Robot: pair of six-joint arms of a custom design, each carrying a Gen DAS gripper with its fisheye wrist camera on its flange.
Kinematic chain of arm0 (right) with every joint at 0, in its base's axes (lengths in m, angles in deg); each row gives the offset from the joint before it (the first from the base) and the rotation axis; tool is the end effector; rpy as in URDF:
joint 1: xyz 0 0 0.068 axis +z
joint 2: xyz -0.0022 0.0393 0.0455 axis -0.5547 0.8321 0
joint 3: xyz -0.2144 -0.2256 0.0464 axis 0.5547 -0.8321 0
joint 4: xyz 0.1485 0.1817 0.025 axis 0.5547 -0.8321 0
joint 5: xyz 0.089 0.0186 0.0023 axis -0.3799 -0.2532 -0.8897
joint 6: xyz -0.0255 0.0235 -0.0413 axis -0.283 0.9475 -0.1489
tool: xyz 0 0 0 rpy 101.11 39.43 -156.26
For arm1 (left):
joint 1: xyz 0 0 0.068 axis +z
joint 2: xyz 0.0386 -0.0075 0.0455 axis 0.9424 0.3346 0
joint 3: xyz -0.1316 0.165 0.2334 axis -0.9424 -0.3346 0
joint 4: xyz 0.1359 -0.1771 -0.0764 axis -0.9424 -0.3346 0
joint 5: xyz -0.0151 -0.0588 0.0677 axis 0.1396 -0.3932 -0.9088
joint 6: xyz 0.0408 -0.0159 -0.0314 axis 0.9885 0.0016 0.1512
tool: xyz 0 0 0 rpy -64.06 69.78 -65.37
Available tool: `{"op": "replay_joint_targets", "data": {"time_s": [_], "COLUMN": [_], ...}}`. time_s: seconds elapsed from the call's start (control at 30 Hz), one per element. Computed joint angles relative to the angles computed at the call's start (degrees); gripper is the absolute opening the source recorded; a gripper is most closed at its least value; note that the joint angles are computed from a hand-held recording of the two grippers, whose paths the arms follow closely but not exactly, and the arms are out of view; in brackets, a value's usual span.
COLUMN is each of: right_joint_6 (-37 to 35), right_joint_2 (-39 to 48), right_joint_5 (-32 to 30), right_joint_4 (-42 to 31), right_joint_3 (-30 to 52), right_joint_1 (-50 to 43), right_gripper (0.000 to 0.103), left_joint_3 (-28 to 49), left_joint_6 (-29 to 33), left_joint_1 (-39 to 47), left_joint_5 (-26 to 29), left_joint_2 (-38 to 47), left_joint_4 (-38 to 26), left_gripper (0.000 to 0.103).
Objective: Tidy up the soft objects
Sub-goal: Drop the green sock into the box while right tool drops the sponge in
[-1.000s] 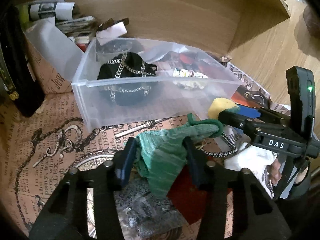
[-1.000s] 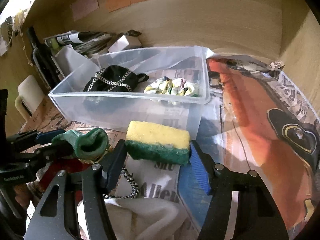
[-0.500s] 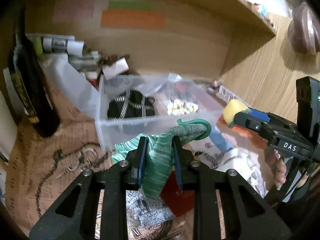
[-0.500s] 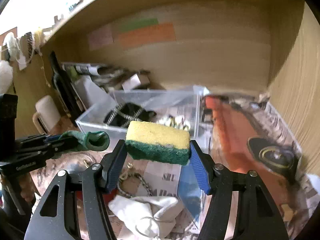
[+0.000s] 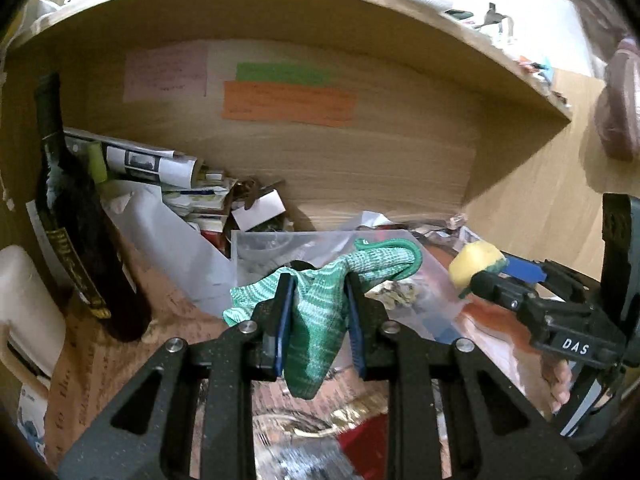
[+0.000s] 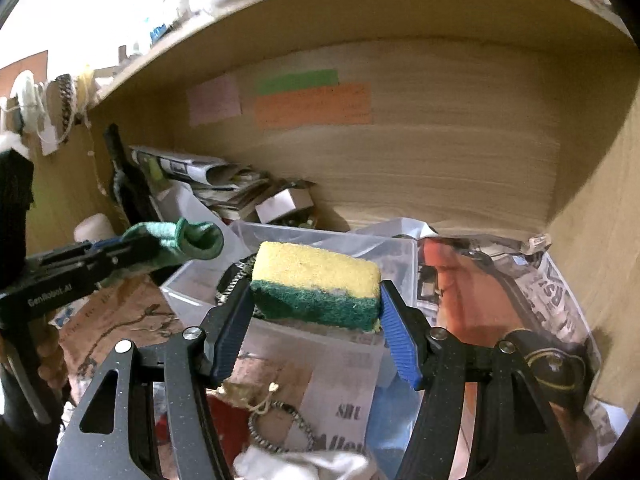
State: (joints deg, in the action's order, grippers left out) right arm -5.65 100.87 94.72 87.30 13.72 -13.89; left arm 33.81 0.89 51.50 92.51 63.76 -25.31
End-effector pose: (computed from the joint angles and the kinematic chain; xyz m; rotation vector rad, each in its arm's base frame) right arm 0.2438 0.0726 0.1316 0.2332 1.9860 0.0047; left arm 0.3535 -0.1366 0.1692 0.6920 1.9894 -0.5741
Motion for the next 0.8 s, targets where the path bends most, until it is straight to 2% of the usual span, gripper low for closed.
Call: {"op": "replay_joint_targets", "data": {"time_s": [0.23,0.47,0.63,0.73,0.8], "right_joint_6": [-1.01,-2.14,-2.65,-3.12,-3.24], "right_joint_2": [2.35,6.03,7.26,7.69,7.56], "right_joint_5": [-6.48,-8.29,-9.05,-9.54,-9.61], "right_joint_4": [-8.76,-15.80,-20.40,-21.81,-22.41], "right_joint_3": [6.91,12.59,15.41,16.35,16.54], "right_joint_1": [-5.85,-8.47,-9.14,-9.31,-9.35], "right_gripper": [0.060,0.060,0.060,0.060,0.060], "left_joint_3": [9.14,18.45,22.66,23.04,23.14], "left_joint_6": [0.41,1.25,2.98,3.85,4.39], "left_joint_1": [-1.77,-3.83,-4.98,-5.65,-5.96], "left_joint_5": [-3.52,-6.58,-7.09,-8.08,-8.39], "left_joint_2": [6.04,12.93,16.09,16.86,17.04], "left_joint_4": [-6.10,-13.20,-17.68,-17.71,-18.01], "left_gripper": [0.025,0.025,0.025,0.025,0.030]}}
